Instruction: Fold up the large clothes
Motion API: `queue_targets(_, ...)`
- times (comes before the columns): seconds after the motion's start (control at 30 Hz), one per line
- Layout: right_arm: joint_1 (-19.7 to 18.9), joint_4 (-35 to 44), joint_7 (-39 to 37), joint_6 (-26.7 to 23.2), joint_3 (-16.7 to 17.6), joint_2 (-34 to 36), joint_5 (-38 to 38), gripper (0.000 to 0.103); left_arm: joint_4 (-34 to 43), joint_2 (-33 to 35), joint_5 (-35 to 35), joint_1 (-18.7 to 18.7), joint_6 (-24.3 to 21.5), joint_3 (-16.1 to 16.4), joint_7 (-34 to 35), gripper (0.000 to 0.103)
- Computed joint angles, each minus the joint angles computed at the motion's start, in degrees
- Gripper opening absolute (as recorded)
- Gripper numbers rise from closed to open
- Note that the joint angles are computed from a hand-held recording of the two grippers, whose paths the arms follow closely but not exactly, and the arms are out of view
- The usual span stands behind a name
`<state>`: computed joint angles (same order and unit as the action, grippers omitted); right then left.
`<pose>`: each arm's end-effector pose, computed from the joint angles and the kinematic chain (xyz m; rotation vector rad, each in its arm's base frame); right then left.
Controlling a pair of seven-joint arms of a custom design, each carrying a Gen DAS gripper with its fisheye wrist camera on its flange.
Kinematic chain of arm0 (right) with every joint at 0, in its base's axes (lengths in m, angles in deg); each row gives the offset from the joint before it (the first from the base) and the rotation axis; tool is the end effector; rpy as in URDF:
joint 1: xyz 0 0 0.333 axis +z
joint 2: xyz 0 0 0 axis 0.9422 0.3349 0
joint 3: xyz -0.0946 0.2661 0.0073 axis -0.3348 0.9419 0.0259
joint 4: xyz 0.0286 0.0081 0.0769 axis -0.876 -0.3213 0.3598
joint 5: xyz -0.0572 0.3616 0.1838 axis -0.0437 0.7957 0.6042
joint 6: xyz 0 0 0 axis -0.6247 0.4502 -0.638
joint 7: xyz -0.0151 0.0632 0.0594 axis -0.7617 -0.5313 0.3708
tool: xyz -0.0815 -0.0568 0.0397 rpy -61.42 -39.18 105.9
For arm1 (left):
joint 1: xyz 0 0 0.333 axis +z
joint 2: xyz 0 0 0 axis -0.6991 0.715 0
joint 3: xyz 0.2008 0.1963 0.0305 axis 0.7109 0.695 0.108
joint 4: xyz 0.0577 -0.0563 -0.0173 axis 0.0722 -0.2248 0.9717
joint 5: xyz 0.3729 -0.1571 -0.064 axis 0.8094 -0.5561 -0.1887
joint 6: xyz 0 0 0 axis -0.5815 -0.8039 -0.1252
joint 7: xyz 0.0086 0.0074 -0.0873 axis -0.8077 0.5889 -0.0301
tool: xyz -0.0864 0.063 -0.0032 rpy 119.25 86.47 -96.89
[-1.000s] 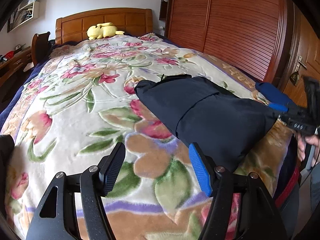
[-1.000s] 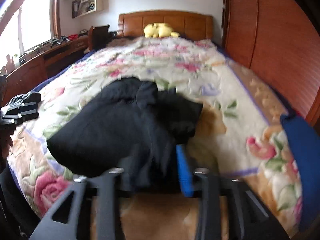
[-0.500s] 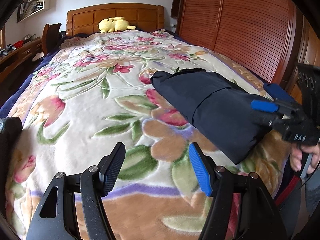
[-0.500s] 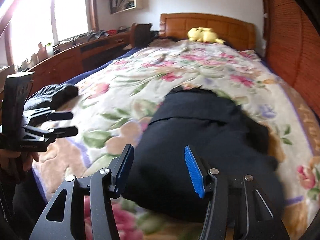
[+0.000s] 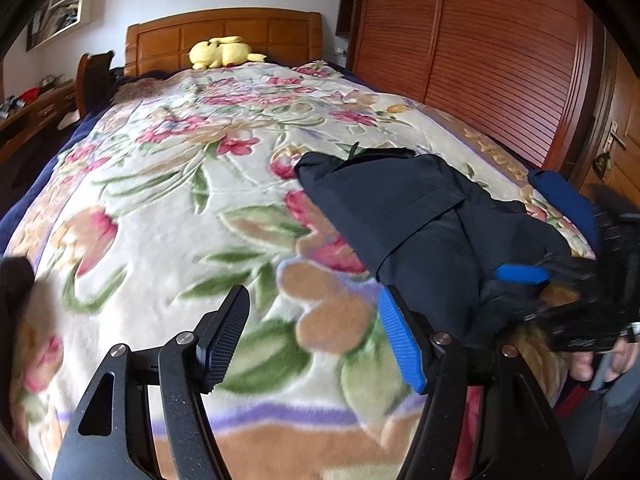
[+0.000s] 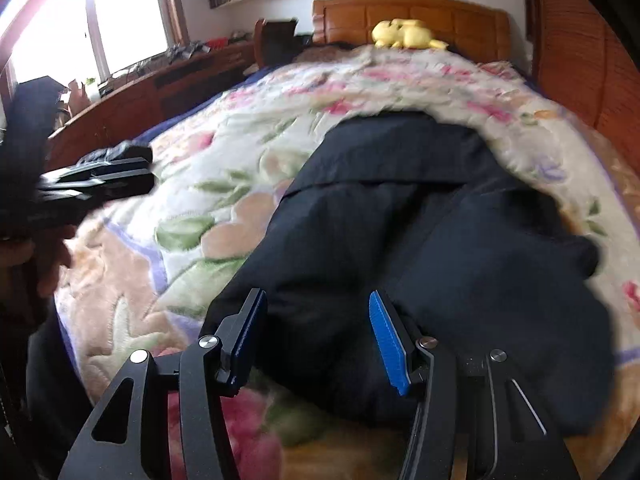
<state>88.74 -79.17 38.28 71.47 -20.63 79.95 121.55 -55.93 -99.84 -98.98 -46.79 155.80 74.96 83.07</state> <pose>0.5552 0.1696 0.5438 -2.0386 1.0145 -0.3972 0.5262 -0.0386 0.4905 -1.7538 1.7538 -0.8810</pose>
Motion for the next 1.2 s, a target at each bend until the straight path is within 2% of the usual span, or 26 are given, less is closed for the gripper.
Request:
queue_targets(0.07,-0.45,-3.41,0.07,5.44,0.19,-2.78,-1.36,0.055,2.97,2.63,0.19,-0.27,-0.26,-0.08,0.55,0.068)
queue_targets(0.17,-2.97,-5.47,7.97,10.79,0.96,-3.71,-11.08,0.055,8.16,7.12,-0.03,-0.29,-1.09,-0.46,1.38,0.069)
queue_targets(0.27,-3.12,-5.34,10.25,10.57,-1.38,-2.99,-12.69,0.055,14.11,12.36,-0.39,0.07,-2.17,-1.31,2.26,0.069)
queue_targets(0.37,-5.07,-5.9,16.01,12.51,-0.52,-1.81,-18.87,0.057,20.48,17.95,2.9,1.04,-3.95,-2.48,-0.01,0.069)
queue_targets(0.43,-4.34,-4.91,16.06,11.4,-1.58,-0.7,-17.86,0.061,23.84,20.9,4.56,1.34,-4.96,-2.95,-1.04,0.069)
queue_targets(0.53,-2.04,-4.05,8.51,9.07,-4.39,-1.04,-7.17,0.061,27.13,23.75,5.88,1.77,-6.01,-3.47,-1.69,0.069)
queue_targets(0.63,-2.52,-2.16,4.88,7.4,-5.34,-0.84,-2.94,0.061,29.42,25.81,7.47,1.87,-6.4,-3.5,-2.36,0.069)
queue_targets(0.73,-4.08,1.61,3.06,2.64,-5.5,1.38,0.15,0.061,32.32,28.17,8.25,2.15,-7.45,-3.56,-3.01,0.069)
queue_targets(0.9,-6.99,2.25,6.97,0.97,-3.1,2.96,-3.77,0.062,38.06,32.86,9.23,2.53,-9.33,-3.25,-3.57,0.069)
queue_targets(1.03,-8.06,1.52,14.36,2.58,-1.6,3.34,-10.4,0.078,42.5,36.56,9.3,3.21,-11.47,-3.53,-3.05,0.069)
queue_targets(1.2,-8.2,4.01,15.74,-1.41,-1.49,5.74,-8.74,0.078,48.02,40.97,6.38,4.8,-13.67,-4.76,-1.41,0.073)
